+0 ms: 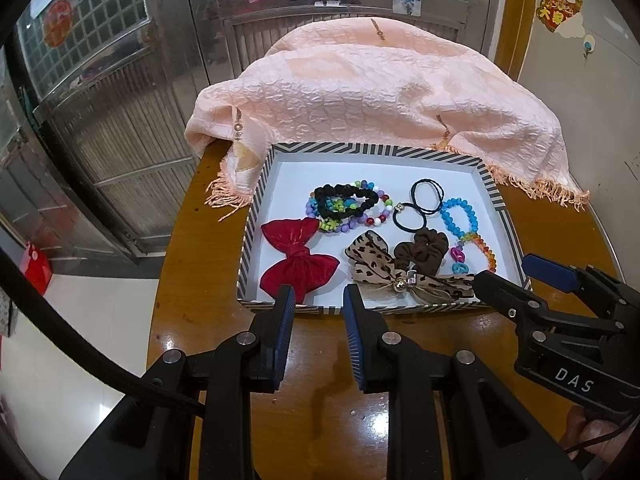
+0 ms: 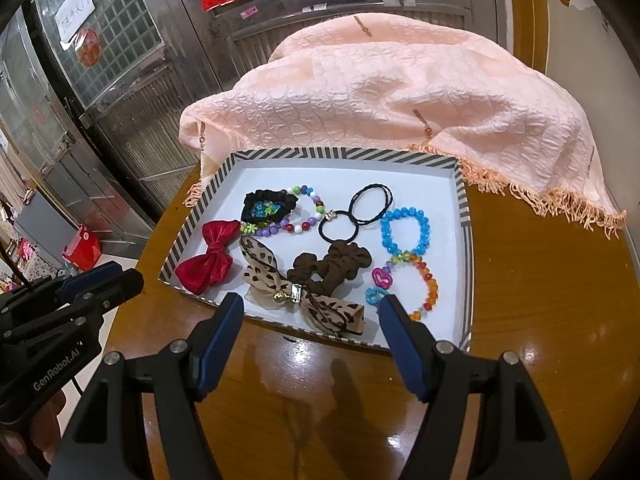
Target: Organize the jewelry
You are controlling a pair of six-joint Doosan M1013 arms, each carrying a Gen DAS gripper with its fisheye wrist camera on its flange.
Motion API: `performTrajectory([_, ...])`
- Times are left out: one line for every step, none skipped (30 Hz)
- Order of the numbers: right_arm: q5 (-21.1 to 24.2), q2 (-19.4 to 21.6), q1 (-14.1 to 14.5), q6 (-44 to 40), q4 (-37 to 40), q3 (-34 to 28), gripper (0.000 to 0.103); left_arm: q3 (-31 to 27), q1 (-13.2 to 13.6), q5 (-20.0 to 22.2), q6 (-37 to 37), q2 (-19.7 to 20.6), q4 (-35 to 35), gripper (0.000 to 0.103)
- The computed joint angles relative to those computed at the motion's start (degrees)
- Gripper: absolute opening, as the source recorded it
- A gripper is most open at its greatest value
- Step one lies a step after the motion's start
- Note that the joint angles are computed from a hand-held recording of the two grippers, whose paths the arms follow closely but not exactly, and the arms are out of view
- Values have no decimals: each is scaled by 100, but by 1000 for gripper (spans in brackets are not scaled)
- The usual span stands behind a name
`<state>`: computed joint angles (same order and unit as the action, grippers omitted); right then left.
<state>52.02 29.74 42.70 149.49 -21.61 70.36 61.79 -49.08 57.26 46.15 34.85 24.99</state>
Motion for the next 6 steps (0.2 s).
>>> performTrajectory([-5,-4,-3,-4,11,6,73,17,-9,-26,-30,-5,37,19])
performTrajectory([-24,-18,-7,0,17,36,73,27,-10,-52,-31,-8,40,19])
performTrajectory([-36,-35,-11,15,16,70,73,33,-10,-79,-22,-9,31,19])
performTrajectory([-46,-52,-12,39,6,104,73,38,-13,-96,-13,-9,20,19])
performTrajectory([-66,-81,-17,83,-14,160,73,40,-10,-111,9,-8,-17,19])
performTrajectory([-93,-115,-21,134,-42,221,73,40,0,-120,32,-5,-64,19])
